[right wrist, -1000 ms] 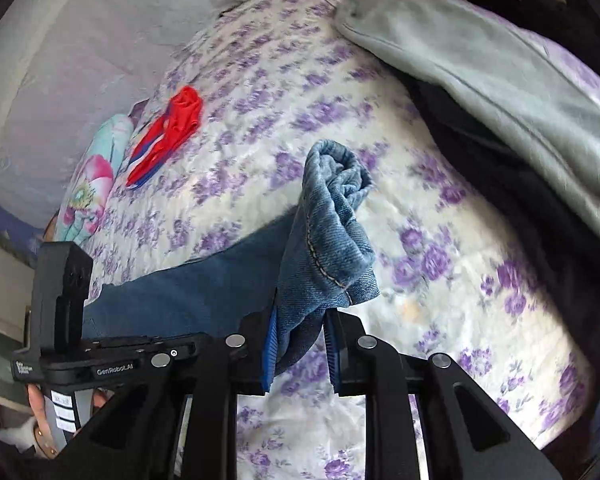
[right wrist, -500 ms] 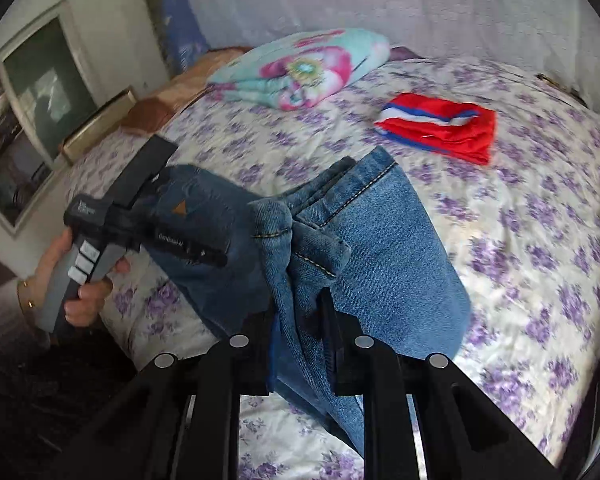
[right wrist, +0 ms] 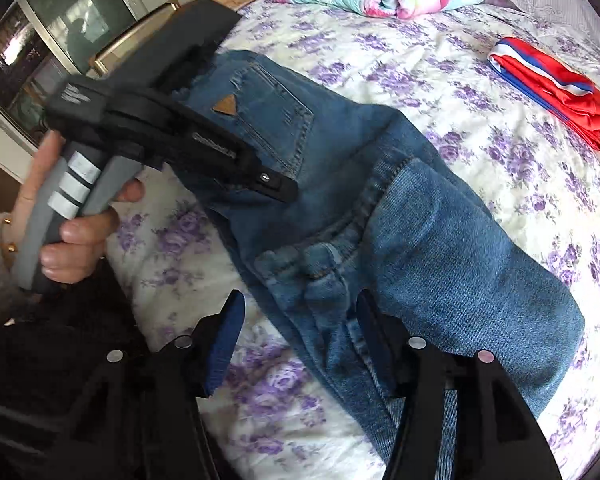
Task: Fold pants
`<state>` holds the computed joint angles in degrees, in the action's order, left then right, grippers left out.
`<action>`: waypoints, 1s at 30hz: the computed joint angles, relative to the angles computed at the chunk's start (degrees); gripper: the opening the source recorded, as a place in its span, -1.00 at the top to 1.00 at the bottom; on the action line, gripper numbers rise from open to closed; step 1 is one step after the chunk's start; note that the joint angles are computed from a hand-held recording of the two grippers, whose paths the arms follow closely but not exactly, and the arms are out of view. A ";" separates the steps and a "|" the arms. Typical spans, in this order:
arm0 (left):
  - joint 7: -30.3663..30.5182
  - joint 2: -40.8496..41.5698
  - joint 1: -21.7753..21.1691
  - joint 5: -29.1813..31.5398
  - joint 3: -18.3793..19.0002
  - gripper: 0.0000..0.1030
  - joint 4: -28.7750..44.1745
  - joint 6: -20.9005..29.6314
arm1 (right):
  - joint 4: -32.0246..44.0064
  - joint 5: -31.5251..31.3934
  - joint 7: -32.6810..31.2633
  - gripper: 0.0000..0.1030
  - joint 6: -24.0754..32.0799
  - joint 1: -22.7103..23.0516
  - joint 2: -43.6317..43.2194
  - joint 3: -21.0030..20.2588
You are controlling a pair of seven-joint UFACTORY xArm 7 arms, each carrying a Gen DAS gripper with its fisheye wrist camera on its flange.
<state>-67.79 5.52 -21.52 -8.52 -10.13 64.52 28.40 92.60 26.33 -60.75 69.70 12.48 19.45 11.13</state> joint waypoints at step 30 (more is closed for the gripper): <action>-32.96 -33.33 6.10 18.95 -6.89 -0.42 -14.23 22.84 | 38.95 -6.80 27.53 0.92 11.72 3.55 26.25 1.07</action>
